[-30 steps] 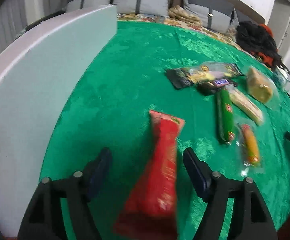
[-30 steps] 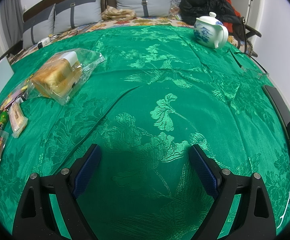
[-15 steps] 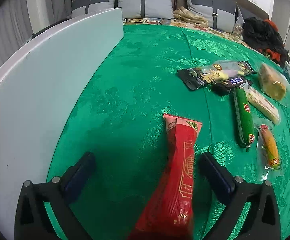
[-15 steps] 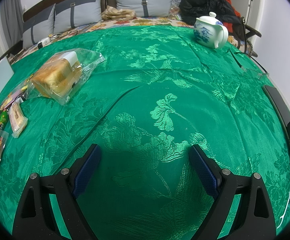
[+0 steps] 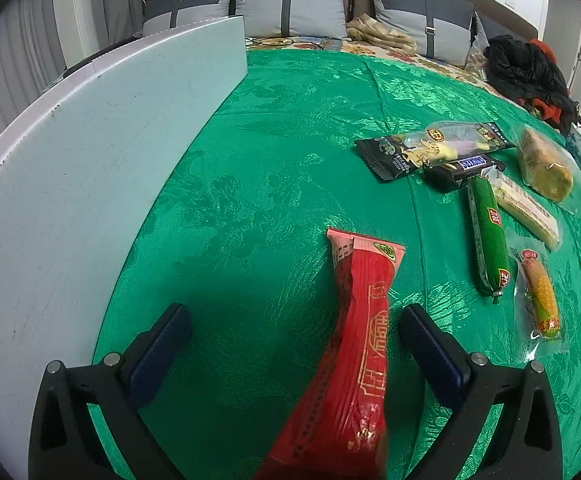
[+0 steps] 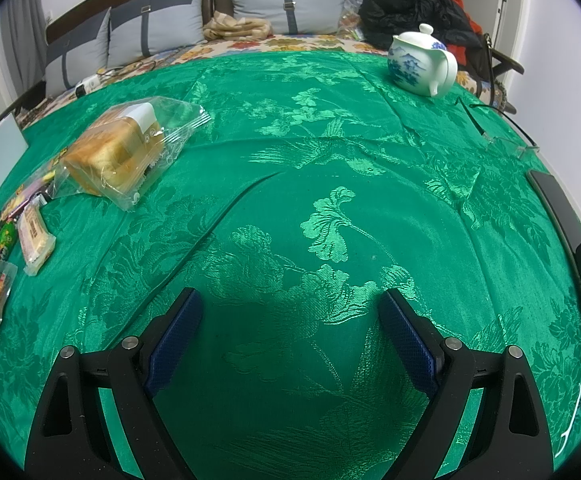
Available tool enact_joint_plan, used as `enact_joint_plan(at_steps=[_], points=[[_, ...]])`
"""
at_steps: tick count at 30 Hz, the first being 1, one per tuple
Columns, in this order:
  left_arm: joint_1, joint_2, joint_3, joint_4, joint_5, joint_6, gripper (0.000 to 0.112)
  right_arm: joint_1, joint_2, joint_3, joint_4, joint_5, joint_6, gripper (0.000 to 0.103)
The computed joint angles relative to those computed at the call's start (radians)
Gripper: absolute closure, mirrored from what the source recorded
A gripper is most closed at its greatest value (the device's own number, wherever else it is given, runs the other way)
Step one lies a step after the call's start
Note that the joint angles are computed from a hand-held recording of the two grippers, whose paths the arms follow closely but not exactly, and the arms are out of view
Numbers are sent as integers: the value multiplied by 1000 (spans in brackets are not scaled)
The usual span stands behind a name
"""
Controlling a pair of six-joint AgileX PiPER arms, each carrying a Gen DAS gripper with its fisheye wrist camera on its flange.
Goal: Organize snacks
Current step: 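Lift the red packet with the left tool and carry it away from the pile, then carry the red packet toward the white box while the right tool grasps the cream wrapped bar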
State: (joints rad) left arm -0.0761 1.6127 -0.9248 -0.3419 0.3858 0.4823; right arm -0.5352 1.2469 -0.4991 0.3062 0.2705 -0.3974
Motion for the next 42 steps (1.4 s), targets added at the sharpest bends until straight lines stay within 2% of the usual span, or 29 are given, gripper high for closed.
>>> enact_joint_plan(at_steps=[2,3,4,5,6,8,11,13,16,18,19,20,21,22,23,25,29,31,35,39,42], points=[[0,0,1,0,0,1,9,9,-1,-3,-28,5,31,10],[2,-2,2,-4,0,5,9,7,-2,-21,-9,53,6,11],[3,-2,2,-5,0,7,9,24,-2,-59,49,140,-60,13],[2,0,1,-5,0,6,9,32,-18,-77,146,201,-155,13],[3,-1,2,-10,1,12,9,62,-40,-91,213,244,-211,13],[0,4,-5,-3,2,3,9,232,-37,-171,226,286,-215,13],[-1,6,-17,18,20,-10,9,461,133,-373,36,353,-17,13],[0,34,-86,56,114,-22,10,552,262,-508,-74,408,88,13],[18,71,-186,79,262,-40,12,607,456,-715,-114,522,142,14],[24,73,-204,80,296,-33,15,625,538,-806,-143,583,174,14],[19,71,-206,100,300,-41,20,633,562,-835,-166,601,189,15],[17,64,-197,109,294,-39,29,638,576,-855,-174,620,196,23],[17,54,-192,103,292,-19,36,639,587,-867,-170,639,197,47],[23,44,-187,81,295,11,57,646,584,-869,-204,646,226,62],[29,38,-189,66,303,33,84,641,581,-872,-209,663,231,72],[65,46,-220,-21,390,96,95,600,547,-842,-156,692,220,72],[156,-12,-174,-221,467,211,97,503,394,-707,-47,671,192,72],[191,-50,-137,-293,504,253,97,472,339,-646,-57,671,234,72],[246,-130,-98,-375,587,299,97,443,259,-567,-41,684,273,72],[319,-179,-137,-429,673,326,97,517,212,-567,-18,689,318,72],[389,-210,-170,-435,720,329,97,632,214,-601,-38,678,382,72]])
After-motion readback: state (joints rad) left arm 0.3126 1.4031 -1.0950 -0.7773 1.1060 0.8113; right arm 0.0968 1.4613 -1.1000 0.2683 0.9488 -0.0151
